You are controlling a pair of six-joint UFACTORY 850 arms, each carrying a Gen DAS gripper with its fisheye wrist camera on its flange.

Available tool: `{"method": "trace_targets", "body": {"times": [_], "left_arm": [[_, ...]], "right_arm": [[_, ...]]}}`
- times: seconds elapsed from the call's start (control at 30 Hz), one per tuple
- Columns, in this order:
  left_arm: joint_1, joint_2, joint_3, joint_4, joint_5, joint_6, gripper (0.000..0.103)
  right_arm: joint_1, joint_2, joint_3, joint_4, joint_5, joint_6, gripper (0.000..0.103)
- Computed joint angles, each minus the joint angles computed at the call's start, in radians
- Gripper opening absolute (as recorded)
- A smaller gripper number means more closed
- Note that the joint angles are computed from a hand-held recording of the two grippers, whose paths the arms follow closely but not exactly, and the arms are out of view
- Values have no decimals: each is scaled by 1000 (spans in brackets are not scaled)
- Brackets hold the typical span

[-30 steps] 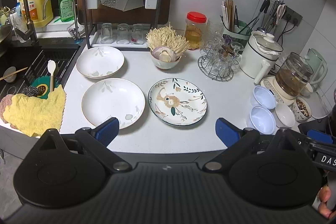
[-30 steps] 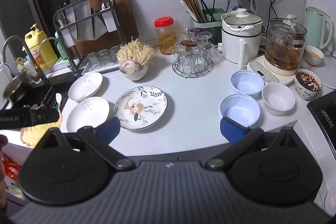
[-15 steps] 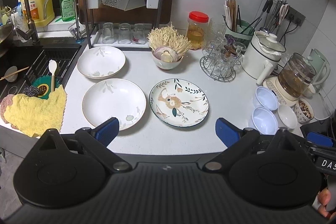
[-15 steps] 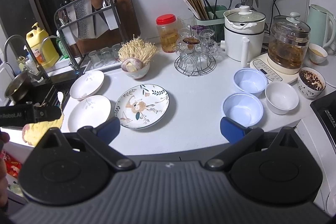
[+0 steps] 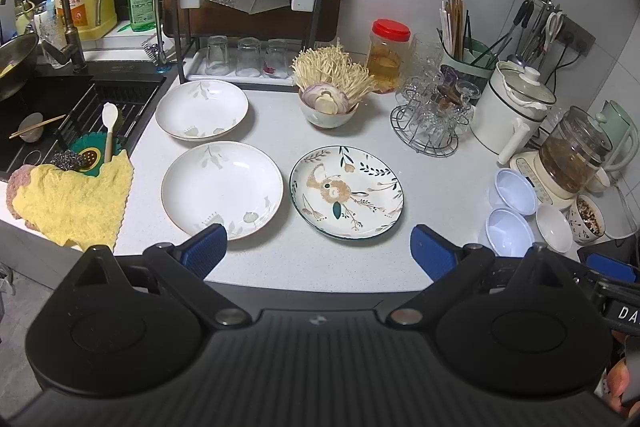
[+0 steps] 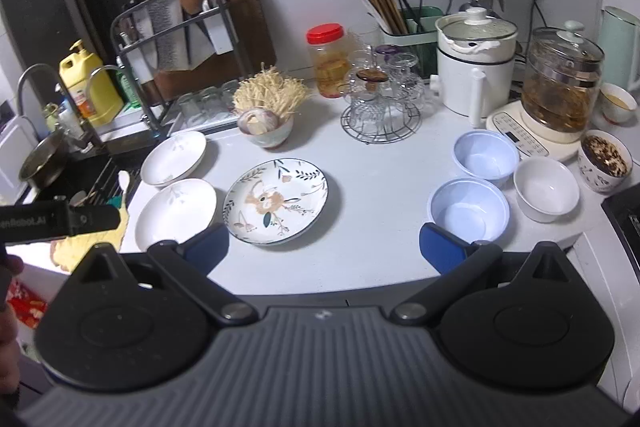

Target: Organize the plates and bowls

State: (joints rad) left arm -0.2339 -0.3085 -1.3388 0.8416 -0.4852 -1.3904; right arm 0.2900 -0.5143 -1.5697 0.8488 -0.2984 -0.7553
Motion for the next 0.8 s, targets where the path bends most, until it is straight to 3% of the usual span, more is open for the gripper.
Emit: {"method": "trace_targets", "body": {"times": [0.13, 0.47, 0.8], "left_arm": [[-17, -5, -4, 24, -26, -48, 100], [-34, -38, -26, -28, -73, -51, 100], [42, -50, -22, -68, 9, 46, 100]], "right_arm": [[-18, 2, 8, 98, -22, -116, 103], [-47, -22, -6, 138, -123, -170, 103], [-19, -70, -59, 181, -72, -168, 103]]}}
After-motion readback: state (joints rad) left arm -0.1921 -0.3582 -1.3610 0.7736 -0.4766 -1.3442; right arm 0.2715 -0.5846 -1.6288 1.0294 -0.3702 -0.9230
